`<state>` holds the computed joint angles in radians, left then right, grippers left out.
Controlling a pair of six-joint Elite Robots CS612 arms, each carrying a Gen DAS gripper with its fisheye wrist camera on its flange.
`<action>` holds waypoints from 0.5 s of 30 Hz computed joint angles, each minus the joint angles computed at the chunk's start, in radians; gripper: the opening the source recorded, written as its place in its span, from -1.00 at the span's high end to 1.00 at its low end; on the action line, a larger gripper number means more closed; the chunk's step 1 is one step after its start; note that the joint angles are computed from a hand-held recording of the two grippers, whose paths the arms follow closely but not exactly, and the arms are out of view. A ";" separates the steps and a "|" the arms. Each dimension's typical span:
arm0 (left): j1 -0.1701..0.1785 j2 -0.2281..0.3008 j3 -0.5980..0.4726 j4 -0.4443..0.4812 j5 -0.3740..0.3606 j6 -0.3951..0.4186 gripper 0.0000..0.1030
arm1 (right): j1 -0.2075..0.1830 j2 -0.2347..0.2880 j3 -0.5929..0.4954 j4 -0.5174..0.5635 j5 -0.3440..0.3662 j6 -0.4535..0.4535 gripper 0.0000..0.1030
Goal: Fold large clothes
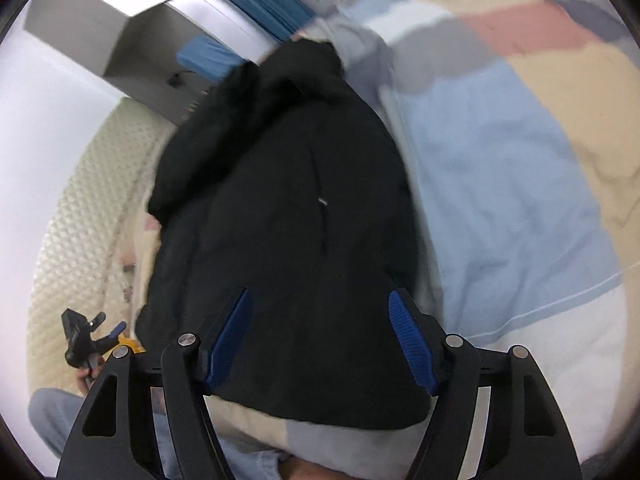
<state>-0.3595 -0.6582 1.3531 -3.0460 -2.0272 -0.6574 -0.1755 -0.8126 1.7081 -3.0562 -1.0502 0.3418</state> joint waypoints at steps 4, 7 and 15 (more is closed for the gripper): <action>-0.002 0.021 -0.007 0.019 -0.042 -0.009 -0.42 | -0.001 0.022 -0.019 0.057 0.028 -0.022 -0.35; 0.000 0.028 -0.012 0.014 -0.091 0.005 -0.29 | 0.000 0.028 -0.027 0.066 0.077 -0.052 -0.38; 0.001 0.029 -0.020 0.038 -0.106 0.072 -0.27 | -0.004 0.033 -0.037 0.023 0.197 -0.119 -0.39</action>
<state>-0.3587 -0.6290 1.3334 -3.0076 -2.1330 -0.5850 -0.1797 -0.7793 1.6713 -3.0330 -0.8535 0.2226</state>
